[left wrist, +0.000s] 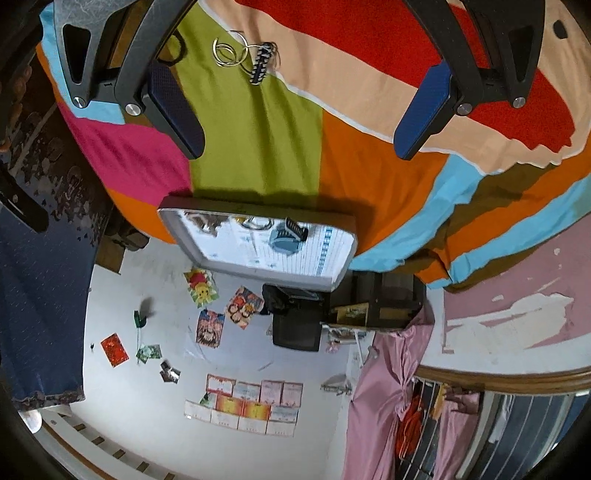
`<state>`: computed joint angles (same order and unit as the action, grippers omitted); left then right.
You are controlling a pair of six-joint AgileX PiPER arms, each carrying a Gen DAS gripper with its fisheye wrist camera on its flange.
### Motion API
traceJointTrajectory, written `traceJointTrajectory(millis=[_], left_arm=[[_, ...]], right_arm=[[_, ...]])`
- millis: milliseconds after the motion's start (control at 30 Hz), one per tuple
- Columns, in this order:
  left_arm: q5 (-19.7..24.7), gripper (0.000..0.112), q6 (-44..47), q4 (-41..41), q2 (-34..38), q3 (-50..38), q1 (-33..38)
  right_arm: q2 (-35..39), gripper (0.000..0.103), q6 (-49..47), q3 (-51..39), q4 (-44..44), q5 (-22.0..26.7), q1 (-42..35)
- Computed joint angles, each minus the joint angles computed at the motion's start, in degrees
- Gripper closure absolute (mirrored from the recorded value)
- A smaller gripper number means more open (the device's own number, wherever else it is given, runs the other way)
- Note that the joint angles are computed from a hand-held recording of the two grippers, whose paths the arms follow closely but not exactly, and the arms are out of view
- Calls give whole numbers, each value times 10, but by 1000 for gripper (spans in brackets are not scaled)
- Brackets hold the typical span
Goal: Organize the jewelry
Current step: 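Withdraw both tools from the tray back over the remaining jewelry, then grasp the black-and-white beaded bracelet with the left tool while the right tool grips the black hair tie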
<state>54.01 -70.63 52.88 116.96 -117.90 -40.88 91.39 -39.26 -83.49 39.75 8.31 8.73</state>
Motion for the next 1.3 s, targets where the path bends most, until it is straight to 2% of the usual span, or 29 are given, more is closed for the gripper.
traceJointTrajectory(millis=[100, 167, 300, 433, 500, 567, 600, 733, 867, 1000, 1067, 1167, 1267, 1300], left_arm=[[-25, 9, 38, -49, 17, -11, 23], [-43, 9, 67, -89, 27, -15, 38], [-48, 9, 142, -166, 55, -43, 60], [-35, 9, 237, -268, 81, -79, 79], [-47, 9, 258, -309, 78, -66, 89], [-62, 9, 272, -339, 73, -48, 97], [-68, 10, 285, -358, 72, -42, 101], [-58, 25, 345, -432, 84, -55, 113], [-46, 40, 398, -492, 99, -70, 121], [-44, 53, 434, -520, 109, -82, 121], [-37, 61, 452, -534, 119, -98, 122], [-8, 69, 479, -554, 148, -149, 122], [11, 72, 499, -574, 171, -191, 125], [35, 73, 506, -579, 191, -230, 125]], right_arm=[[29, 1, 41, -21, -39, 20, -4], [51, 1, 104, -40, -101, 42, -6], [97, 1, 178, -85, -159, 99, -19], [155, 1, 232, -151, -195, 185, -29], [186, 1, 240, -186, -207, 233, -30], [214, 1, 275, -225, -263, 285, -19], [218, 1, 277, -226, -270, 294, -16], [250, 2, 258, -267, -267, 366, -12], [262, 3, 238, -280, -244, 406, -16], [275, 23, 229, -292, -238, 440, -13], [280, 29, 225, -296, -235, 453, -11], [294, 40, 218, -317, -231, 478, -7], [309, 49, 214, -341, -225, 511, -4], [315, 52, 215, -349, -228, 519, -2]])
